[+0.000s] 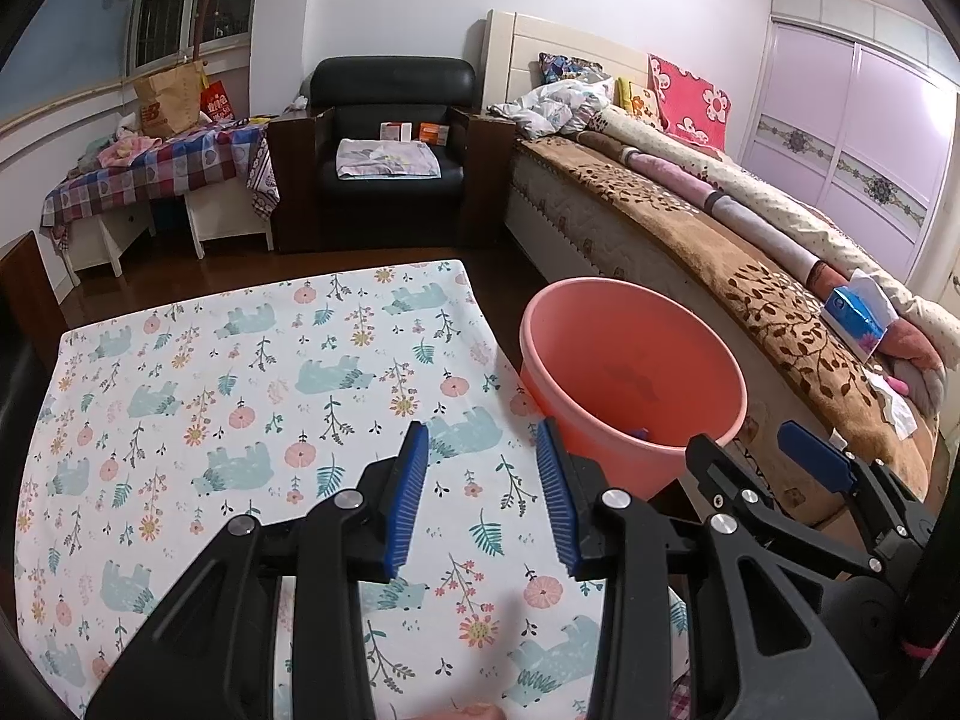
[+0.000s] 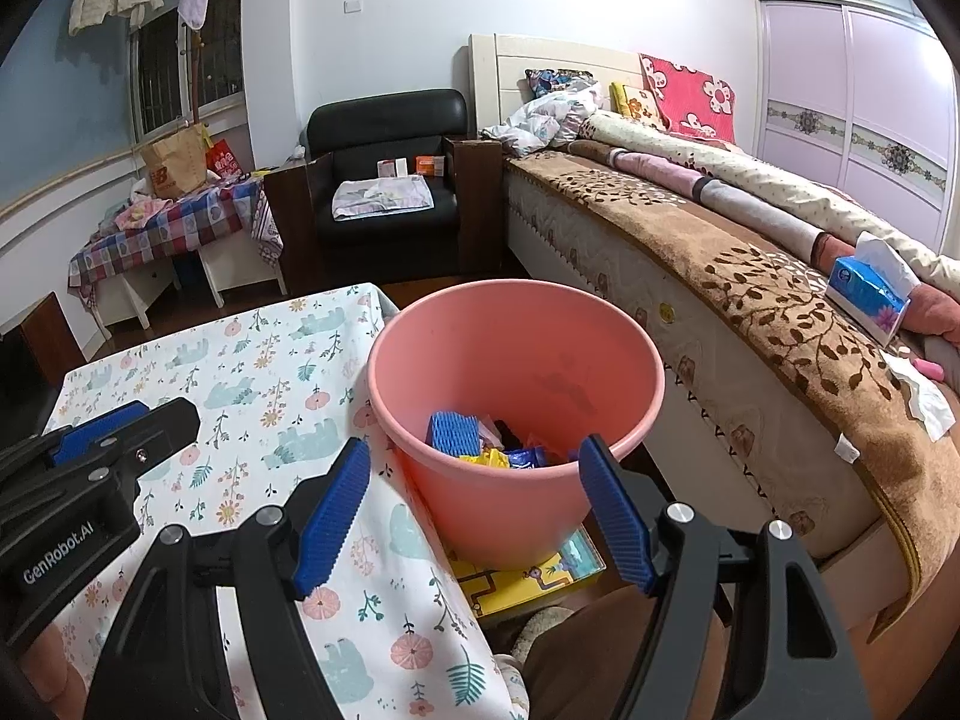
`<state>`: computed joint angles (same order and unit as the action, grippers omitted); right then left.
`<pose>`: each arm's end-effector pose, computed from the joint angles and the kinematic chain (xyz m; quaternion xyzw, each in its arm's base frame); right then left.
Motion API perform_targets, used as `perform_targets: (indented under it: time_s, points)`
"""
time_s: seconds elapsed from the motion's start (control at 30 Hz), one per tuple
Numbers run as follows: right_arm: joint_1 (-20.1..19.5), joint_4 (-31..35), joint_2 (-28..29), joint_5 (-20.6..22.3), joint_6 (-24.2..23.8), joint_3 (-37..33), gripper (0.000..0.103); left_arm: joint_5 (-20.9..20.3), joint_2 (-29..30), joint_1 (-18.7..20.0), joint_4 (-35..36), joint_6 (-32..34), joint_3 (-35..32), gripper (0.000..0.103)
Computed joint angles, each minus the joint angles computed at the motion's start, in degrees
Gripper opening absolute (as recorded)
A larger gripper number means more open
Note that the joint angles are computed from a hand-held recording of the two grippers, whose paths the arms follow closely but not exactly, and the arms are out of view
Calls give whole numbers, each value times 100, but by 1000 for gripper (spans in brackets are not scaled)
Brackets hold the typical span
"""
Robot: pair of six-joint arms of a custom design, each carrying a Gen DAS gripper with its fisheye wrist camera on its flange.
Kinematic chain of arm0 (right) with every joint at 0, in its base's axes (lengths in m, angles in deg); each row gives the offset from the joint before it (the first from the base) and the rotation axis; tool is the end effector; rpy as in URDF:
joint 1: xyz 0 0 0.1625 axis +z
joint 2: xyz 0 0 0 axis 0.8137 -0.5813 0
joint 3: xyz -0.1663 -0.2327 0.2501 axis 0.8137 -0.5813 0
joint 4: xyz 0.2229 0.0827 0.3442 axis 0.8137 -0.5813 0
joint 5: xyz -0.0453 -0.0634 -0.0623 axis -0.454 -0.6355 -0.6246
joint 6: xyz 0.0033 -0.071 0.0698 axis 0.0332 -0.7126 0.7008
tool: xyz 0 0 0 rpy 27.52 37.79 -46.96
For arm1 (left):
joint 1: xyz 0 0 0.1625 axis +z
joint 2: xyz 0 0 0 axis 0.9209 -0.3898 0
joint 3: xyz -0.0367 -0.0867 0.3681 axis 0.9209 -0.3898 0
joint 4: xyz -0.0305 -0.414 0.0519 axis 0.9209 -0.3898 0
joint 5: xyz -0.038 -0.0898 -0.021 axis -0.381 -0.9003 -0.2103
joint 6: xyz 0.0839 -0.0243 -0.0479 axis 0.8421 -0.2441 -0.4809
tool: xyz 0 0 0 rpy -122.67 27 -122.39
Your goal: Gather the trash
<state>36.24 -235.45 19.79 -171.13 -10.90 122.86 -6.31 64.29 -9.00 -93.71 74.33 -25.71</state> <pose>0.1140 -0.8533 0.1720 0.2509 -0.8465 0.3757 0.2815 -0.2547 -0.8133 0.0581 0.0793 0.8412 -0.4256 0.3241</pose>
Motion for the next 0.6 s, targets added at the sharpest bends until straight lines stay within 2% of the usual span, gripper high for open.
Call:
perform_targets:
  time_s: [0.6]
  points:
    - [3, -7, 14, -10, 2, 16, 71, 13, -24, 18, -14, -43, 80, 38]
